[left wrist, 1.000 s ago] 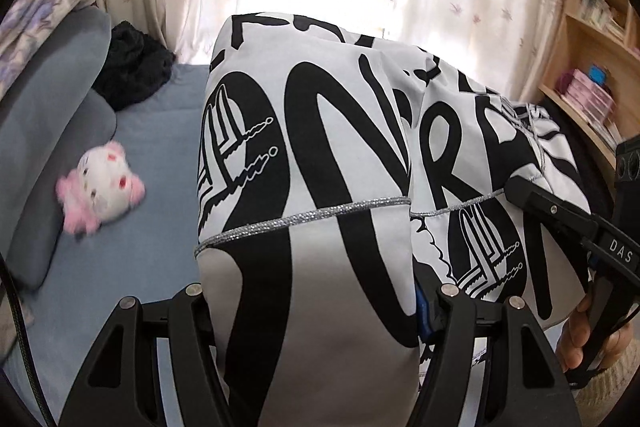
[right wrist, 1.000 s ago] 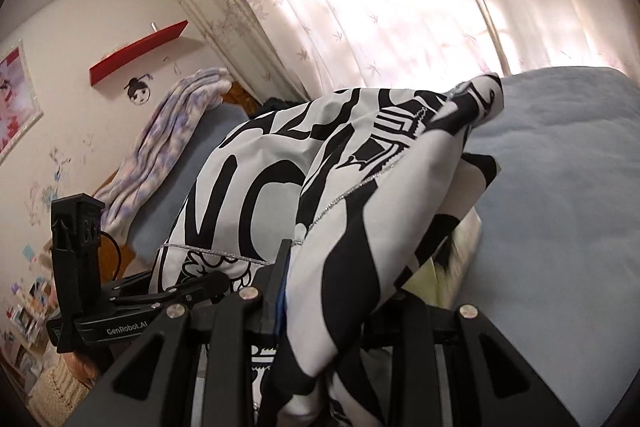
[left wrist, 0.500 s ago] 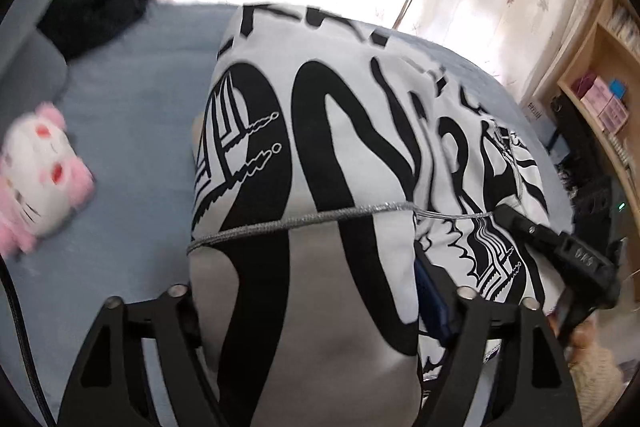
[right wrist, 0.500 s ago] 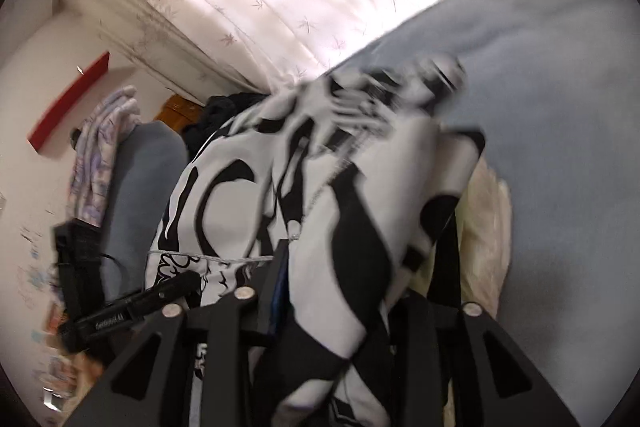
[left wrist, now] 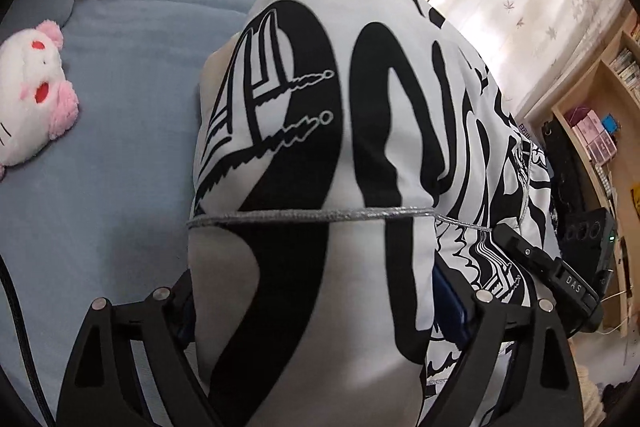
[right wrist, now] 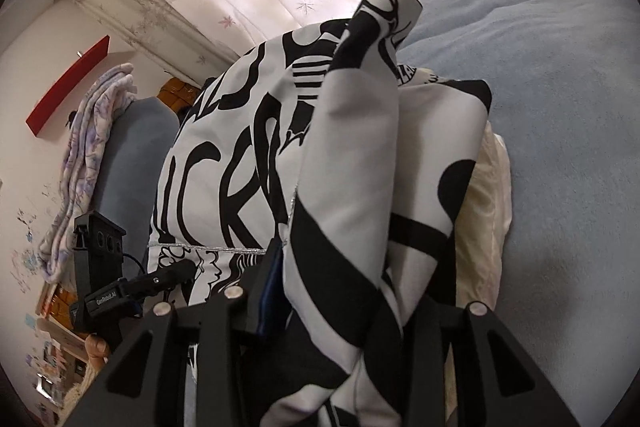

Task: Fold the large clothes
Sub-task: 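Carry the lifted hoodie with both tools toward the clothes stack, then lower the hoodie onto the folded clothes stack and open both tools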

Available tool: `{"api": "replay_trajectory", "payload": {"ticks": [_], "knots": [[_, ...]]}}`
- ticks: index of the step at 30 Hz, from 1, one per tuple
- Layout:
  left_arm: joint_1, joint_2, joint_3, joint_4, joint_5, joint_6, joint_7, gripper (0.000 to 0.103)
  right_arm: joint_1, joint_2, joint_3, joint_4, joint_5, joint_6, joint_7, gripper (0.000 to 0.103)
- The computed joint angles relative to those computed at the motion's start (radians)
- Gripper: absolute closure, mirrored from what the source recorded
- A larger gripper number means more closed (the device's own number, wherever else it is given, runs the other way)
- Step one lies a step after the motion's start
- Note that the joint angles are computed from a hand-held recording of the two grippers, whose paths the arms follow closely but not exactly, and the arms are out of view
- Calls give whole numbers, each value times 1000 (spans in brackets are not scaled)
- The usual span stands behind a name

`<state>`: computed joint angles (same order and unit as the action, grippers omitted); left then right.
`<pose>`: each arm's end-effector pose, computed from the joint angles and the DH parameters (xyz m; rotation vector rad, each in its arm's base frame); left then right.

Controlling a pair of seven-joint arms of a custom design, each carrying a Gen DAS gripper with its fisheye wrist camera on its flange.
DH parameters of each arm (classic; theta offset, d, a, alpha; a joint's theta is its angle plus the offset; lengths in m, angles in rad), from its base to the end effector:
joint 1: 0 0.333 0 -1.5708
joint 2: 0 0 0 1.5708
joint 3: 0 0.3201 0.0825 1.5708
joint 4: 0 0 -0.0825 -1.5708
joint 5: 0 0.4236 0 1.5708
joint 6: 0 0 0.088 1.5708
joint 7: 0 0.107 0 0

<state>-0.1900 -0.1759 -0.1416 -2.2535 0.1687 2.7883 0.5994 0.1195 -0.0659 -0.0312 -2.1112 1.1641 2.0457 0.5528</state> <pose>0.5375 -0.1963 0.5036 -2.3608 1.4068 -0.9775 0.5723 0.1011 0.4603 -1.8534 1.0725 0.3794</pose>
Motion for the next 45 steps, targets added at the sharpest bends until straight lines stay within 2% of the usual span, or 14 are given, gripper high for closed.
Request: {"api": "replay_trajectory", "payload": {"ticks": [4, 8, 10, 13, 15, 17, 19, 22, 25, 26, 29, 32, 41, 45], "knots": [[39, -12, -62, 63, 210, -150, -111, 13, 15, -43, 13, -1, -102, 46, 12, 54], [25, -22, -87, 139, 306, -332, -127, 15, 18, -63, 12, 30, -229, 44, 87, 54], [28, -41, -109, 164, 412, -390, -170, 15, 11, -72, 5, 44, -267, 42, 128, 54], [33, -60, -135, 204, 551, -451, -243, 15, 0, -87, -17, 51, -248, 46, 132, 54], [38, -42, -142, 251, 611, -484, -293, 18, -3, -105, -28, 45, -181, 85, 102, 54], [36, 1, -139, 310, 631, -521, -326, 40, 9, -117, -28, 39, -88, 164, 35, 54], [28, 66, -124, 374, 610, -553, -324, 51, 23, -106, -19, 53, -54, 207, 39, 54], [10, 158, -106, 451, 602, -598, -328, 54, 52, -64, 9, 91, -38, 241, 64, 54], [-9, 233, -85, 502, 608, -647, -312, 52, 92, -14, 60, 117, -127, 354, 114, 54], [-16, 244, -78, 504, 627, -659, -320, 50, 102, 16, 74, 137, -198, 375, 159, 54], [-15, 253, -57, 491, 599, -646, -324, 41, 120, 80, 88, 170, -323, 432, 240, 54], [1, 240, -41, 445, 559, -578, -362, 34, 122, 144, 88, 219, -409, 418, 304, 54], [30, 211, -28, 348, 550, -468, -445, 23, 131, 179, 105, 213, -448, 501, 273, 52], [27, 207, -36, 349, 565, -500, -471, 16, 136, 165, 106, 189, -462, 538, 285, 44]]}}
